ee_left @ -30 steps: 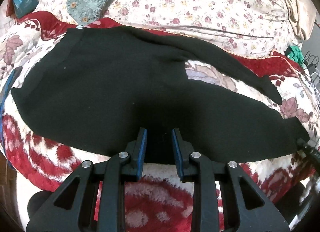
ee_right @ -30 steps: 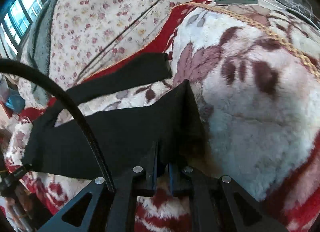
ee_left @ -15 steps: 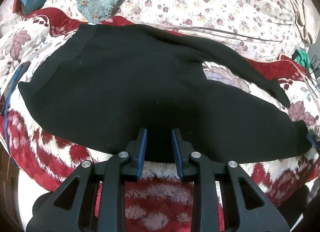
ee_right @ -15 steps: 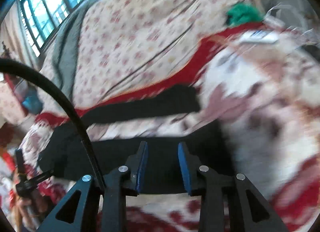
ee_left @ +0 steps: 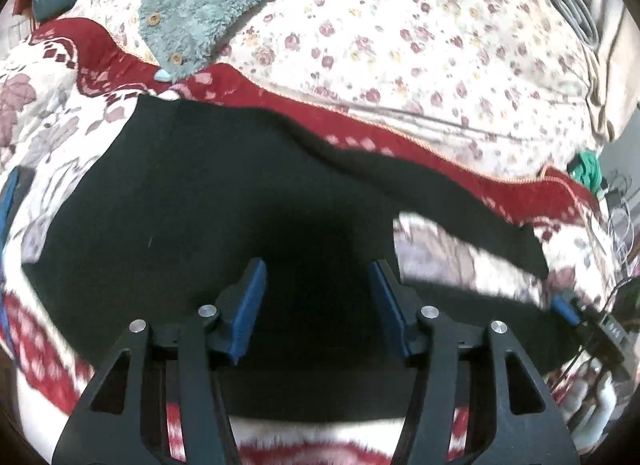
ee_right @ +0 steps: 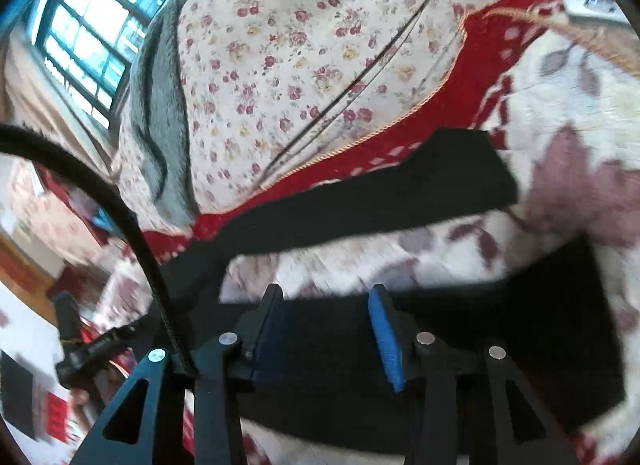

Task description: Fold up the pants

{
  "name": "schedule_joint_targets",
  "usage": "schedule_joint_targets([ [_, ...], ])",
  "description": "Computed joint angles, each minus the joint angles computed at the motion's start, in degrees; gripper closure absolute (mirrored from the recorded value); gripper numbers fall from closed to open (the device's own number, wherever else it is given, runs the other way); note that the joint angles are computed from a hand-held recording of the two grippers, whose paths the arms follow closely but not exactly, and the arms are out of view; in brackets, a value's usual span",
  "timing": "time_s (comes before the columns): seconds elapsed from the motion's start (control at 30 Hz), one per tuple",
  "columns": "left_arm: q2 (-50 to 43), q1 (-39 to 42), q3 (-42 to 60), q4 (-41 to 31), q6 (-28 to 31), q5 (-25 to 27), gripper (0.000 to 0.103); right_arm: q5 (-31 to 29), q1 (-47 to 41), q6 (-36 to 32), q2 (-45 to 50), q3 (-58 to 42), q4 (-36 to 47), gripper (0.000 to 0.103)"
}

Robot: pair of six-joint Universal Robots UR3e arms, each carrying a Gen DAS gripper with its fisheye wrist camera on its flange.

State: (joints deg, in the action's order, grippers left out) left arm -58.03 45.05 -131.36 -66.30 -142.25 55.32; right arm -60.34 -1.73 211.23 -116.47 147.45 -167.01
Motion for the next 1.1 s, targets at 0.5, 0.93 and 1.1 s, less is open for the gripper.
schedule_joint_targets([
  [0.5, -41.3, -15.3, 24.1, 16.6, -25.5, 0.9, 0.049, 9.3, -9.8, 6.1, 26.7, 2.6, -25.2, 0.053],
  [0.93, -54.9, -22.7, 35.9, 23.2, -36.4, 7.3, 0.049, 13.1, -12.7, 12.1, 40.6, 1.7, -41.6, 0.053],
  [1.1, -55.6, -22.9, 36.1, 24.2, -37.1, 7.1, 0.049, 13.0, -13.2, 16.4, 46.5, 0.5, -49.2, 0.054],
])
